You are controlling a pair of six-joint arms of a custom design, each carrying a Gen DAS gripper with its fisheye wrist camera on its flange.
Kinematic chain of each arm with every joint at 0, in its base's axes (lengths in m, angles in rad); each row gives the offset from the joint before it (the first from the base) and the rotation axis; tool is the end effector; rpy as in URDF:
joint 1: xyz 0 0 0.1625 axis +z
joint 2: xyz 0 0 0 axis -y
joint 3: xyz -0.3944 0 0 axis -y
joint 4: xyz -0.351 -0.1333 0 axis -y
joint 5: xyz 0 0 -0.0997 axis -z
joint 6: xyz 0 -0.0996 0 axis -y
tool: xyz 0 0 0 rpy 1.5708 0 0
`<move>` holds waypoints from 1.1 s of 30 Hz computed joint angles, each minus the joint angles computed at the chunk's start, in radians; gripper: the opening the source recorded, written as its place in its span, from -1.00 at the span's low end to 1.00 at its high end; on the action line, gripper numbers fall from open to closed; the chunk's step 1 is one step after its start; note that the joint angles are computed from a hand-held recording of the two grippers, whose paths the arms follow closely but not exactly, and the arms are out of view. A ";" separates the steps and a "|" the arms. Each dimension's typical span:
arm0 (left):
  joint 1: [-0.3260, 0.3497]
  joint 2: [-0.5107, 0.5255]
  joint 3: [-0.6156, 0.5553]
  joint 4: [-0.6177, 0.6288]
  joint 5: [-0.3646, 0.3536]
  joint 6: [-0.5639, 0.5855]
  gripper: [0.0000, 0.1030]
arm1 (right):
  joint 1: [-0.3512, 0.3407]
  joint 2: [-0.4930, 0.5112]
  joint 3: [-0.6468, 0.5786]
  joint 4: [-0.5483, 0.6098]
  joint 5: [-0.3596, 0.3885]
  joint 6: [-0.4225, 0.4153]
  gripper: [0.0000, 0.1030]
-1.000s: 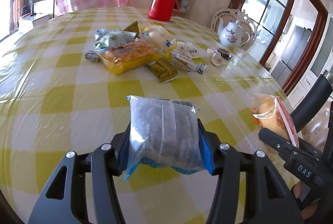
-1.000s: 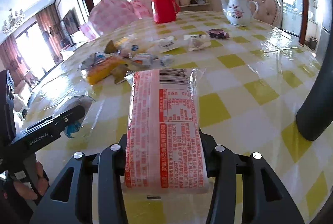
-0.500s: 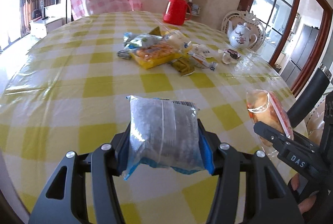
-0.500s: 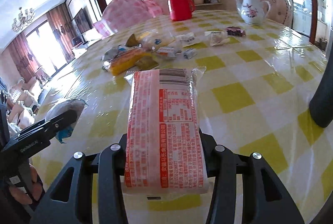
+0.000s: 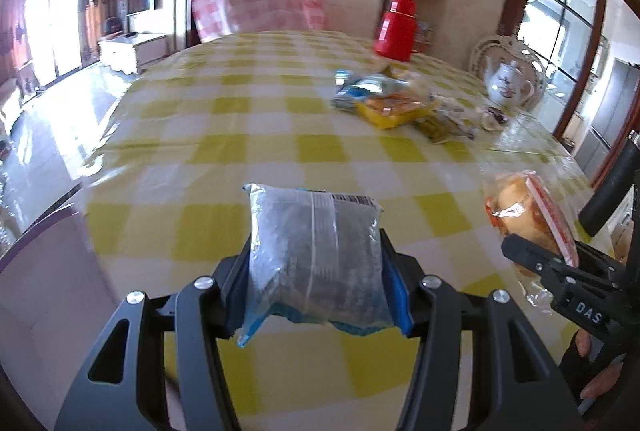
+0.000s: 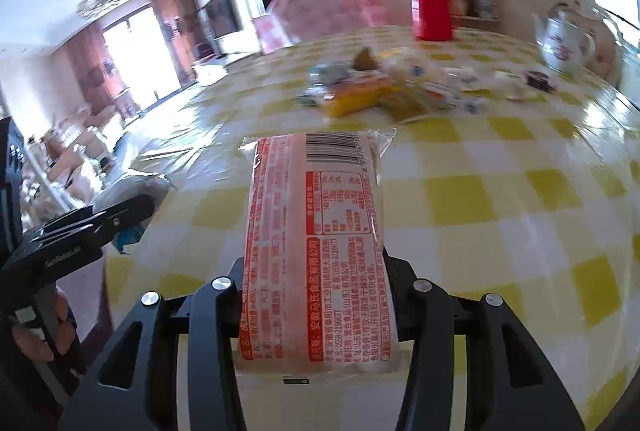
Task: Organize snacks
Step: 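Carry both bags into the purple-rimmed box and open both tools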
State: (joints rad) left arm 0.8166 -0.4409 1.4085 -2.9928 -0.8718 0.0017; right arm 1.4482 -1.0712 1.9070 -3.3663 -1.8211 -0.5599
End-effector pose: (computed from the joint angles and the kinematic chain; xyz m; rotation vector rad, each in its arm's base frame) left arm -0.3209 -0.6299 0.0170 0.7311 2.4158 -0.8776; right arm 0.0393 -0.5696 0.2746 0.3652 -2.3640 1.0701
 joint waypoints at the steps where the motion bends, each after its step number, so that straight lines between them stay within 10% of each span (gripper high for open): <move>1: 0.003 -0.009 0.011 -0.004 0.008 0.000 0.07 | 0.010 0.010 0.001 -0.002 -0.001 -0.007 -0.12; 33: 0.179 -0.295 0.199 0.116 0.434 -0.130 0.12 | 0.330 0.417 -0.181 0.208 -0.102 -0.253 -0.09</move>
